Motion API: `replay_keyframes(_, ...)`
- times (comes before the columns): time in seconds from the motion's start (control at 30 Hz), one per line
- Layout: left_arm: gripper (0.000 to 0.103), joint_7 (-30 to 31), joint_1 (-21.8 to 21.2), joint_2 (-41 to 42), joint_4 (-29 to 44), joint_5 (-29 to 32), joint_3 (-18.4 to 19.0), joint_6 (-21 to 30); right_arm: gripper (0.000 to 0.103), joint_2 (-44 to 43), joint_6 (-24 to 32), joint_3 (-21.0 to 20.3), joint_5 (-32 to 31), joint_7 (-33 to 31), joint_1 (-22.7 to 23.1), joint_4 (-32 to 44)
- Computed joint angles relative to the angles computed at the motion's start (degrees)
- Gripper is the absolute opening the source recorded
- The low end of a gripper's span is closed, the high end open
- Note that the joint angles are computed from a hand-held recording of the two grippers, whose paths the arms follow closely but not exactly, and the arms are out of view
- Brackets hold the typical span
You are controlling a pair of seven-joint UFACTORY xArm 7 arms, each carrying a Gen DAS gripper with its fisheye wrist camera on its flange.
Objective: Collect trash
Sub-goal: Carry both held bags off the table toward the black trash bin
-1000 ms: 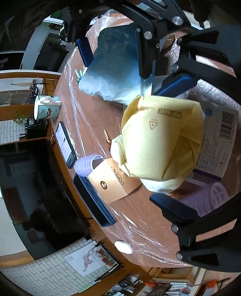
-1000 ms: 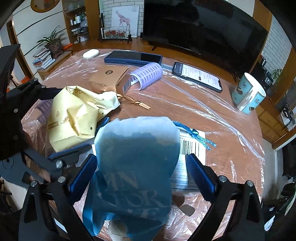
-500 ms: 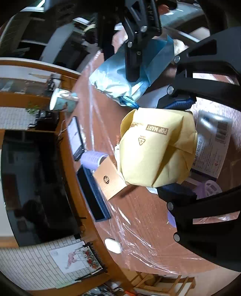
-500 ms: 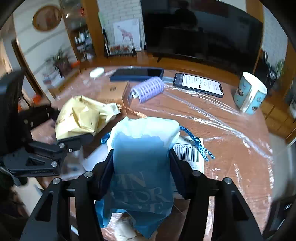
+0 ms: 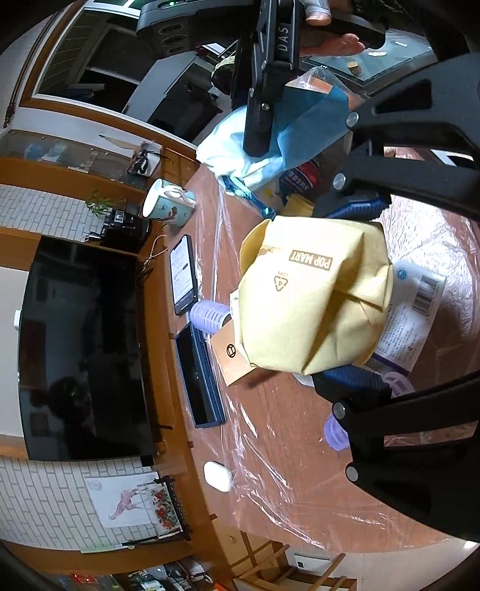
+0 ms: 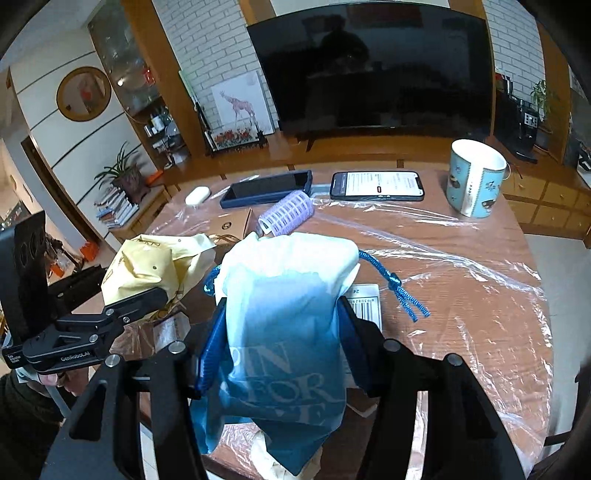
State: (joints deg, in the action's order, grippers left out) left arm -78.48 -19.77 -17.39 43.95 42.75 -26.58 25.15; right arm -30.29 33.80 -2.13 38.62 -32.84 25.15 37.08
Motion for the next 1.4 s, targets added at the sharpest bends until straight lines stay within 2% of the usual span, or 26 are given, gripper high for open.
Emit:
replay_keyframes(0.5,0.063,-3.53,-2.43,-2.33,2.13,-0.28,-3.62,4.95,0.056,-10.89,4.65,-2.89,-2.32,-0.69,-1.25,-4.33)
replay_keyframes(0.8,0.063,-5.6,-4.73,-2.97,3.26,-0.48,-5.77,8.51,0.056,-18.02,9.8,-4.83,-3.59,-1.38,-2.11,-7.51)
replay_keyframes(1.1,0.063,-5.65,-7.21,-3.48,3.77,-1.96,-7.95,10.33,0.056,-23.98,15.29,-6.65,-3.71,-1.98,-3.38,-9.68)
replay_keyframes(1.4,0.063,-8.46,-10.43,-2.38,4.28,-2.79,-9.66,11.58,0.056,-28.9,20.32,-7.19,-5.3,-1.82,-5.85,-12.06)
